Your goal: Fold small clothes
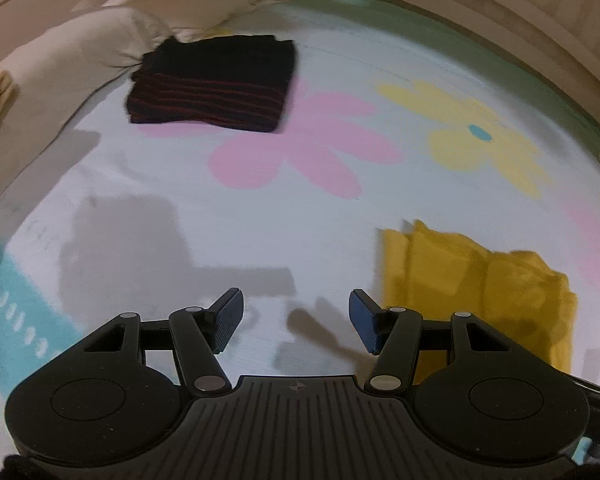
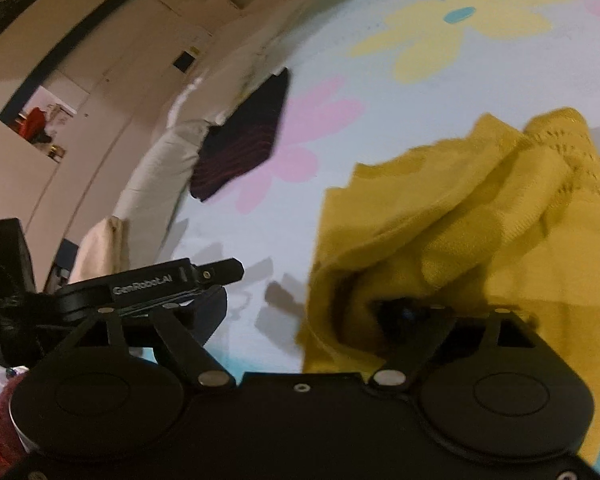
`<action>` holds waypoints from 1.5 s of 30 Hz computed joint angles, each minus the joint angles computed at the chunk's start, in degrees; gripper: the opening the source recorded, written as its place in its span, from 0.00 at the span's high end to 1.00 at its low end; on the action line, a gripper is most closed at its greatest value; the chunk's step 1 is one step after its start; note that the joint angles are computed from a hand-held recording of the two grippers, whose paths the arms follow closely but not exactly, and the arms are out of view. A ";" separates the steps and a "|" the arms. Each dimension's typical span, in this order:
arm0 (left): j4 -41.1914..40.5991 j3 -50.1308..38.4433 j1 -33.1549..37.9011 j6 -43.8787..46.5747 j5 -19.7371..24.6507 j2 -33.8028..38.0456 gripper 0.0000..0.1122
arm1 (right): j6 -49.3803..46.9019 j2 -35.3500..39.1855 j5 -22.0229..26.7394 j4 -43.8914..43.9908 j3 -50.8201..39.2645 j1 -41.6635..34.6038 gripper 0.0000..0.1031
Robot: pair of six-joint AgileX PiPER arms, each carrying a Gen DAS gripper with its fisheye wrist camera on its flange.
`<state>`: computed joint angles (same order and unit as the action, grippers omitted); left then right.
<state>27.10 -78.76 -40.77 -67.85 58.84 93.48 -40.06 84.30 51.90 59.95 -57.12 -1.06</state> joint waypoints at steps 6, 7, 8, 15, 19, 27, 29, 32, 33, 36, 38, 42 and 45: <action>0.83 2.53 2.58 -2.17 0.47 -1.98 0.49 | -1.97 -0.56 -2.67 -2.67 -0.79 4.14 0.09; 0.85 2.83 2.95 -2.31 0.39 -2.20 0.49 | -3.32 -0.68 -2.51 -1.91 -0.53 4.39 0.09; 0.82 3.05 3.30 -2.43 0.38 -2.38 0.49 | -5.07 -0.73 -1.99 -0.52 -0.24 4.36 0.09; 1.37 3.66 3.26 -2.77 0.55 -2.75 0.49 | -14.21 -0.86 4.44 11.20 0.38 1.74 0.09; 1.55 2.81 1.60 -2.17 -0.17 -2.49 0.49 | -12.32 -1.83 4.36 12.49 -0.56 -2.48 0.09; 0.73 -2.55 -4.19 3.29 -2.98 1.36 0.49 | -2.34 -2.08 2.59 -0.12 -2.98 -10.85 0.09; 0.29 -3.93 -5.96 5.27 -3.36 2.97 0.49 | -0.20 -1.82 2.36 -2.80 -3.47 -12.29 0.09; -0.13 -5.64 -8.18 8.70 -3.24 5.79 0.49 | 2.32 -1.33 2.09 -6.63 -4.00 -14.00 0.09; -0.06 -5.86 -8.81 9.37 -3.02 6.61 0.49 | 2.87 -1.09 1.89 -8.12 -4.07 -14.26 0.09; -2.41 -6.28 -9.08 13.36 -2.36 9.02 0.49 | 5.05 -0.65 1.63 -14.19 -4.50 -14.10 0.09; -5.61 -4.71 -8.50 15.97 -2.89 9.39 0.48 | 7.10 -0.02 1.43 -19.56 -4.86 -12.40 0.09; -7.02 2.86 -8.18 14.97 -8.93 6.21 0.40 | 8.21 1.15 2.66 -31.44 -5.10 -7.33 0.04; -6.90 7.52 -8.11 13.78 -12.20 3.56 0.33 | 5.59 -0.20 1.24 -37.17 -2.89 -3.86 0.01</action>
